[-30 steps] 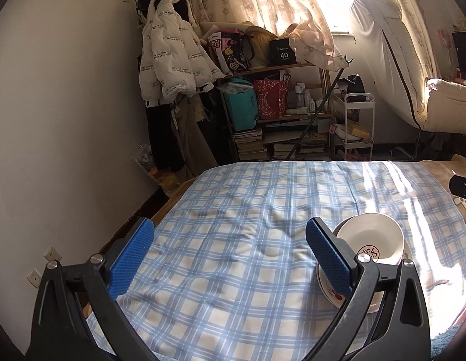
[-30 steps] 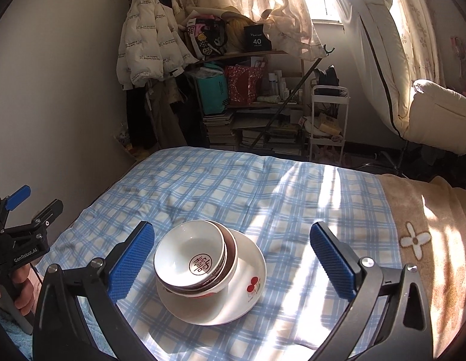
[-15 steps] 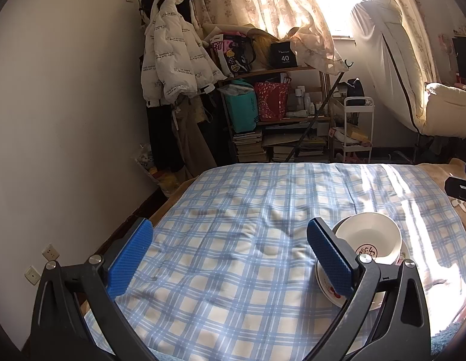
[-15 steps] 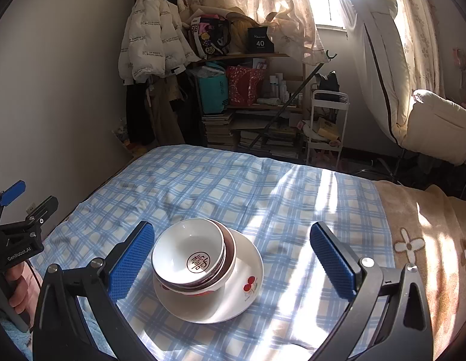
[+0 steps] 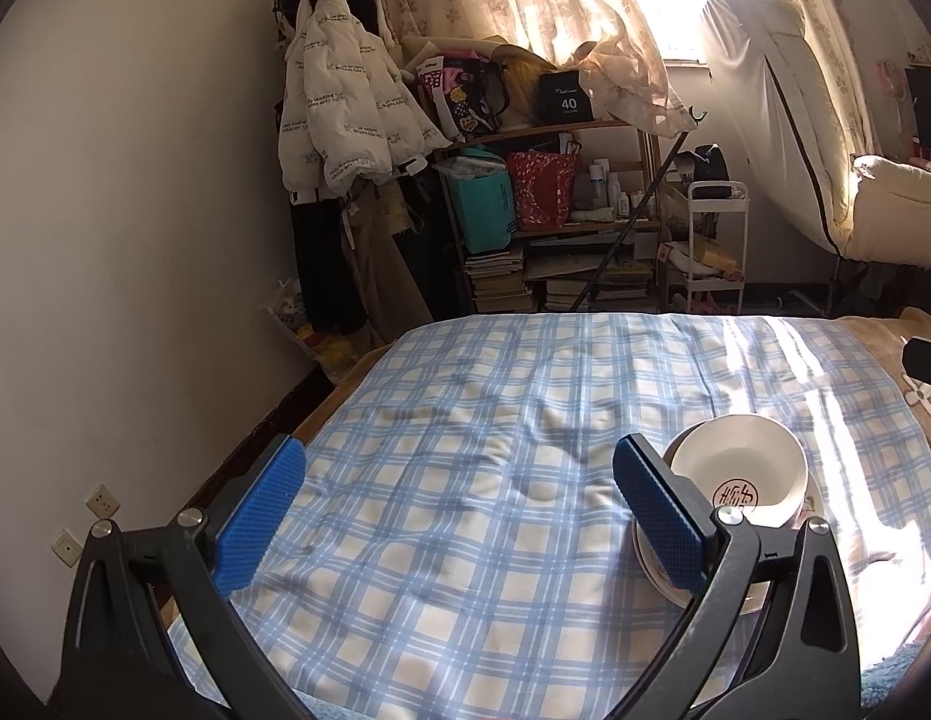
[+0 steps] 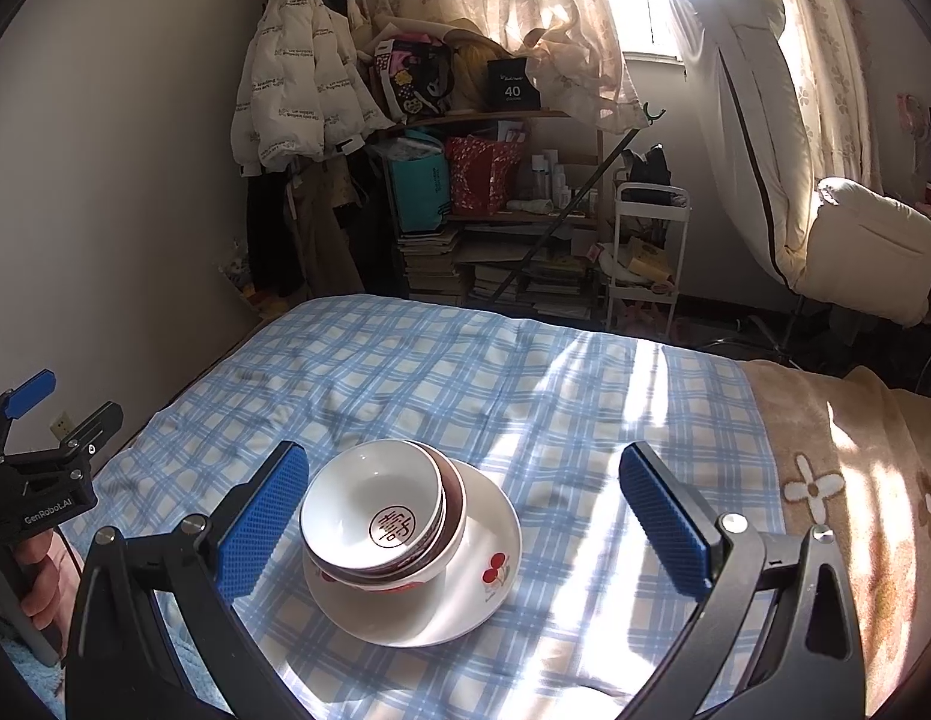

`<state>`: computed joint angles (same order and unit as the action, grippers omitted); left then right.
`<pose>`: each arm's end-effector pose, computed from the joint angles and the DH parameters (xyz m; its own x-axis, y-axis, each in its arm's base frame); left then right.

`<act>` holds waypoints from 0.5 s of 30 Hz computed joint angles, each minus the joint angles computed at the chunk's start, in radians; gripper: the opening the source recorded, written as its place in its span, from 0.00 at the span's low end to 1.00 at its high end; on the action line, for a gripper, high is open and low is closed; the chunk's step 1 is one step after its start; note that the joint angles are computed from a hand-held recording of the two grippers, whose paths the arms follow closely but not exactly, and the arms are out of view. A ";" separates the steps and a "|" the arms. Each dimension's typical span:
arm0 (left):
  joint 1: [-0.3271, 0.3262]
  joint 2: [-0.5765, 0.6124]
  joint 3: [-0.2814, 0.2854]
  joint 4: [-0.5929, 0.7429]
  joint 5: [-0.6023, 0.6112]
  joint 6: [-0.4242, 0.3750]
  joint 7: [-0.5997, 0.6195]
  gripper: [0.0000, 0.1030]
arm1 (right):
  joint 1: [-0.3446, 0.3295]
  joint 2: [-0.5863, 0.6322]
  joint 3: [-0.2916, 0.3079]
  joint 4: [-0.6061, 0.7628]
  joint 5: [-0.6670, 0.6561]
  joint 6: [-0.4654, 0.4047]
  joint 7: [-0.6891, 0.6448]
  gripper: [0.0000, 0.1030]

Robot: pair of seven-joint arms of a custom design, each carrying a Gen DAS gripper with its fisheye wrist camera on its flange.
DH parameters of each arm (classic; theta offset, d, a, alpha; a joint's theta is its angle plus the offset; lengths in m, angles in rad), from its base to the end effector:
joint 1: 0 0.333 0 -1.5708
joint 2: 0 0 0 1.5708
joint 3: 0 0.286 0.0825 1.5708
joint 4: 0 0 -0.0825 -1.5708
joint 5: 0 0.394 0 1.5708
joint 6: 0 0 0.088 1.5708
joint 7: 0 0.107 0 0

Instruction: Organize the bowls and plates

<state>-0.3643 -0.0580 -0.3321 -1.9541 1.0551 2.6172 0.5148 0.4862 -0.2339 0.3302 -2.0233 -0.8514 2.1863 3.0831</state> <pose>0.4448 -0.4022 0.5401 -0.2708 -0.9392 -0.2113 -0.4459 0.3169 -0.8371 0.3834 0.3869 0.5677 -0.2534 -0.9617 -0.1046 -0.5699 0.2357 -0.7872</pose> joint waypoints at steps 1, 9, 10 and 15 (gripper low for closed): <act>0.000 0.000 0.000 0.000 -0.004 0.000 0.002 0.98 | 0.000 -0.003 0.001 0.000 0.000 -0.005 0.002 1.00; 0.001 0.002 0.002 0.000 -0.019 -0.003 0.017 0.98 | 0.001 -0.003 0.003 0.004 -0.002 -0.021 0.005 1.00; 0.000 0.001 0.002 -0.001 -0.015 -0.006 0.015 0.98 | 0.002 -0.005 0.002 0.003 -0.001 -0.021 0.004 1.00; 0.001 -0.001 0.000 -0.001 0.013 -0.009 -0.004 0.98 | 0.003 -0.004 0.002 0.004 0.000 -0.023 0.004 1.00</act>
<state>-0.3633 -0.0592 -0.3324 -1.9548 1.0683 2.6078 0.5104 0.4887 -0.2375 0.3325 -2.0195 -0.8515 2.1636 3.0873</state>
